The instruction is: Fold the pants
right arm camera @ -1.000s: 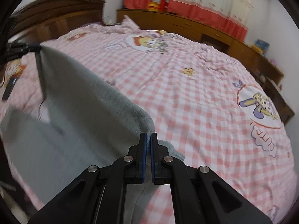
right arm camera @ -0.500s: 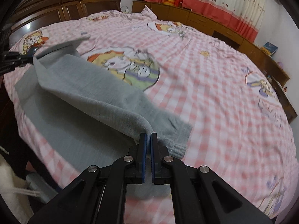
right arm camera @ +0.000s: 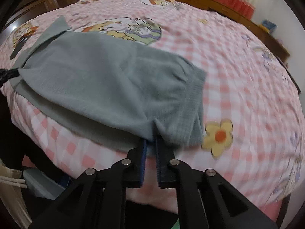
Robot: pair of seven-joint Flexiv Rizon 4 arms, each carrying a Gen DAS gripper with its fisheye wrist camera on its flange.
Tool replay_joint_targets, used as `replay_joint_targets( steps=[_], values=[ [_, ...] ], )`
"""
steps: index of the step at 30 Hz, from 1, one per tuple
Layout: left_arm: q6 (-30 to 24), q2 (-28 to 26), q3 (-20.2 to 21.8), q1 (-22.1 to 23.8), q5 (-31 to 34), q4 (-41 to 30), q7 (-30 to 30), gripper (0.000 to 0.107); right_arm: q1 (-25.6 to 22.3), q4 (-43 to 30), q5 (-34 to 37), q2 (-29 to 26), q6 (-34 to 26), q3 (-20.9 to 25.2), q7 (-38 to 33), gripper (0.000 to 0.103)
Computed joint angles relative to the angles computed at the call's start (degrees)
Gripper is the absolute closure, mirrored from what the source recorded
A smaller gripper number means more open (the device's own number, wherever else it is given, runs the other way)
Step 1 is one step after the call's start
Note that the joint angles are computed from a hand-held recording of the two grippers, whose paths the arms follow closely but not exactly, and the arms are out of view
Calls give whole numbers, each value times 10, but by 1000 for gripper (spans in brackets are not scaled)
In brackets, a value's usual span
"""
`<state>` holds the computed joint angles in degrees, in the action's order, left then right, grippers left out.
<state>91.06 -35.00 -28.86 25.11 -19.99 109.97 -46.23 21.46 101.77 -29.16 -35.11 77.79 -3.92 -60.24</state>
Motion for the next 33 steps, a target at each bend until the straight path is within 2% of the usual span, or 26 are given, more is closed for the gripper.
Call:
replay_joint_targets(
  steps=[2, 4, 6, 9, 12, 14, 15, 19, 21, 23, 29, 31, 32, 33],
  values=[
    [-1, -6, -20, 17, -8, 2, -3, 102, -1, 24, 14, 15, 19, -4, 26, 86],
    [-2, -10, -33, 28, -11, 5, -3, 102, -15, 35, 42, 24, 30, 11, 43, 82],
    [-6, -13, -34, 28, -11, 3, -4, 102, -52, 37, 91, 29, 39, 58, 44, 79],
    [-8, -17, -31, 25, -15, 1, -11, 102, -125, 15, 192, 23, 45, 154, 36, 77],
    [-5, -20, -40, 32, -17, 3, -14, 102, -155, -19, 257, 11, 39, 199, 34, 73],
    [-6, -20, -41, 34, -16, 2, -16, 102, -160, -38, 284, 3, 34, 212, 35, 70],
    [-8, -20, -41, 33, -16, 1, -17, 102, -159, -51, 295, -3, 28, 213, 39, 69],
    [-11, -22, -43, 34, -18, 0, -19, 100, -113, -88, 290, -17, -26, 160, 89, 69],
    [-9, -23, -51, 40, -19, 2, -18, 100, -119, -105, 307, -28, -42, 170, 95, 69],
    [-1, -27, -73, 58, -20, 8, -17, 100, -141, -123, 342, -41, -42, 201, 86, 69],
    [8, -18, -105, 91, 1, 27, -24, 104, -119, -136, 342, -47, -47, 173, 102, 69],
    [8, -12, -118, 104, 6, 35, -30, 105, -105, -127, 328, -41, -42, 154, 109, 82],
    [8, -9, -125, 111, 8, 40, -33, 105, -97, -117, 318, -35, -35, 142, 114, 94],
    [9, -7, -128, 115, 12, 43, -35, 105, -92, -109, 310, -31, -26, 134, 118, 95]
  ],
)
